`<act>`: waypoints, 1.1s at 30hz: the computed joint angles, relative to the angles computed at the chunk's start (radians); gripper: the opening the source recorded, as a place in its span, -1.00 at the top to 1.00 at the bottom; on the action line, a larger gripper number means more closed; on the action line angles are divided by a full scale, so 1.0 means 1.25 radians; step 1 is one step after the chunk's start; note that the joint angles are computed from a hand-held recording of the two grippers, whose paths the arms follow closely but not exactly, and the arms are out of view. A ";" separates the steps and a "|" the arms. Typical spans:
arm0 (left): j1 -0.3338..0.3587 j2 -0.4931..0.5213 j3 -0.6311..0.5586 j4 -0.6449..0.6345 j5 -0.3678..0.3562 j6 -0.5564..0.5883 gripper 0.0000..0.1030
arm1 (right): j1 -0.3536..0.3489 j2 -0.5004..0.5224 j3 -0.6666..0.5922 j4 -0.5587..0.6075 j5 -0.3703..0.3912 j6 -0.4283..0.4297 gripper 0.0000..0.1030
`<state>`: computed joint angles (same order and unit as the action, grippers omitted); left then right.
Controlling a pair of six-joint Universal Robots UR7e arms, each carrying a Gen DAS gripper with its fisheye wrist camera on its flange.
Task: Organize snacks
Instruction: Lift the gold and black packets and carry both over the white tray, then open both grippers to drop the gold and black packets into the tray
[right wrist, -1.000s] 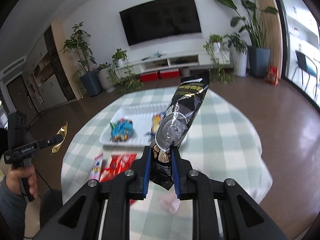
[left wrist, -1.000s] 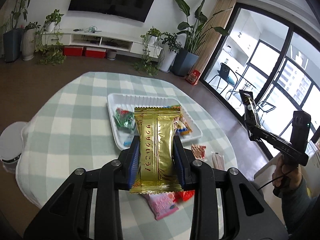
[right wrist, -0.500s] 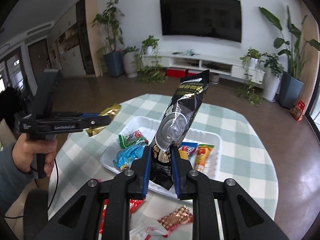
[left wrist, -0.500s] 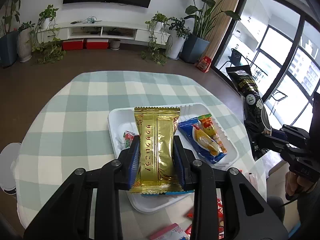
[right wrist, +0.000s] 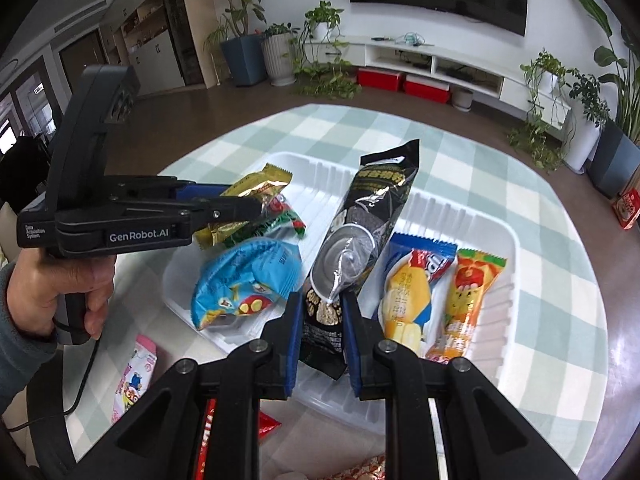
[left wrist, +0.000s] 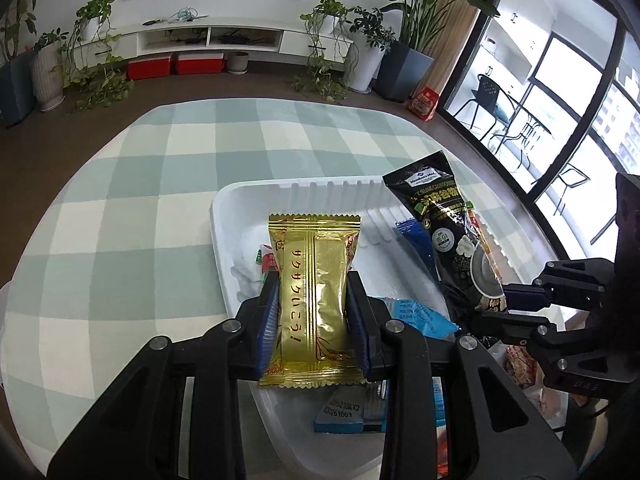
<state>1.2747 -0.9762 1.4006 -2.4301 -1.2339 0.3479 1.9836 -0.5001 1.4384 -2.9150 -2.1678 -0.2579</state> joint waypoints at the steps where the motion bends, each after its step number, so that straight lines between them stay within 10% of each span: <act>1: 0.002 0.005 -0.004 0.000 0.001 0.000 0.43 | -0.002 0.002 -0.005 0.010 -0.002 0.005 0.58; 16: 0.000 0.020 -0.007 -0.009 0.024 0.017 0.40 | -0.023 0.022 -0.013 0.037 0.013 0.037 0.56; 33: -0.017 -0.047 0.053 -0.064 0.000 0.006 -0.42 | -0.009 0.015 -0.003 -0.012 -0.028 0.014 0.19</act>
<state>1.2531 -1.0353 1.4669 -2.5100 -1.2336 0.3558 1.9721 -0.4815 1.4350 -2.9299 -2.2031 -0.2399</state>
